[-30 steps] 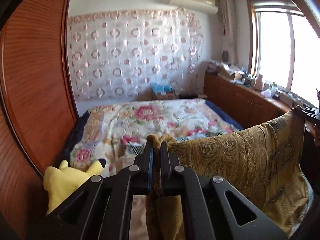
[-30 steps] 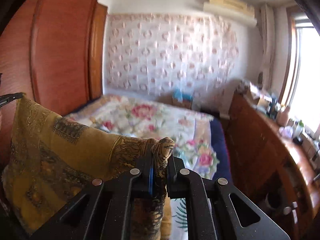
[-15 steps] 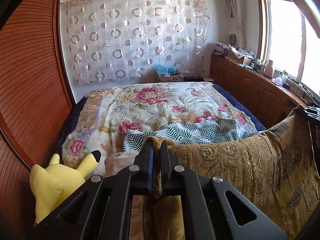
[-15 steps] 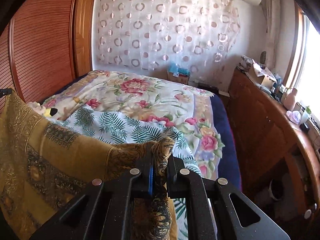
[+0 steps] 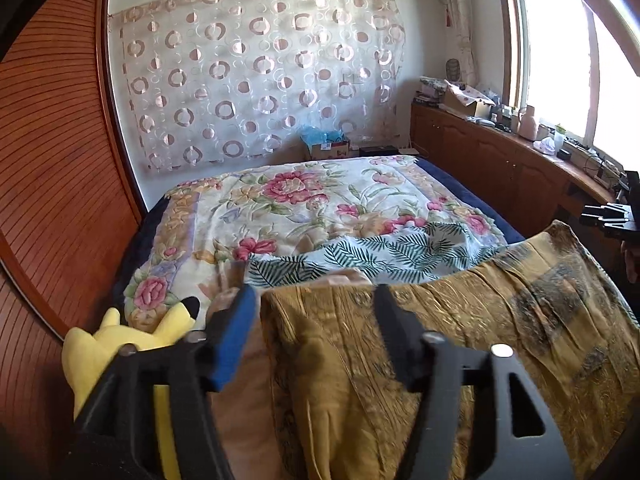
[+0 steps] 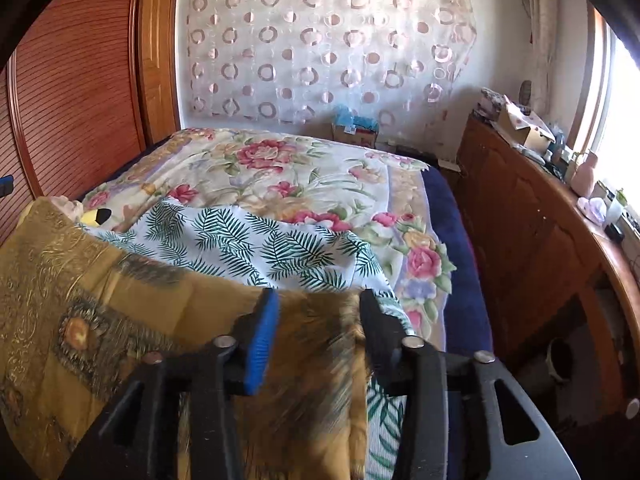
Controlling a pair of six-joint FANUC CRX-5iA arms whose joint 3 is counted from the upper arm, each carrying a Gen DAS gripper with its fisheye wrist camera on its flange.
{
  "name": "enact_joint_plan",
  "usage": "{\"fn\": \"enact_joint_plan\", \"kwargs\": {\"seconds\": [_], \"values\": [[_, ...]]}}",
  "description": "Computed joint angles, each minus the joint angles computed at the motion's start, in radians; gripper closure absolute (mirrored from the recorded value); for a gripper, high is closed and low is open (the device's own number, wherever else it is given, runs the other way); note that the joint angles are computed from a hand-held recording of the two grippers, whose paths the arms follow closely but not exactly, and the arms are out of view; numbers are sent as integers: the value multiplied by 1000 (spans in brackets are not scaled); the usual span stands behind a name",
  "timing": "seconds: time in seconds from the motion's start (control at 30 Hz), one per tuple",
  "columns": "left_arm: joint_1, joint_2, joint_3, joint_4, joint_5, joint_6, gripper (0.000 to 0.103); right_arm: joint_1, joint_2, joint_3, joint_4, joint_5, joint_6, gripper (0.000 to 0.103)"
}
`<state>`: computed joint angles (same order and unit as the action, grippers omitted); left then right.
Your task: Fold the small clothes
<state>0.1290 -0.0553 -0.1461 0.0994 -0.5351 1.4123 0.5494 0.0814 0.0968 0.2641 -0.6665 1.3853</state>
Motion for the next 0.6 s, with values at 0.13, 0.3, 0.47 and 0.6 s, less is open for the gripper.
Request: {"fn": "enact_joint_plan", "kwargs": {"seconds": [0.13, 0.3, 0.47, 0.6], "values": [[-13, -54, -71, 48, 14, -33, 25, 9, -52, -63, -23, 0, 6, 57], [-58, -98, -112, 3, -17, 37, 25, 21, -130, -143, -59, -21, -7, 57], [-99, -136, -144, -36, -26, 82, 25, 31, -184, -194, -43, -60, -41, 57], [-110, -173, -183, -32, -23, 84, 25, 32, -216, -219, -28, -97, -68, 57]]}}
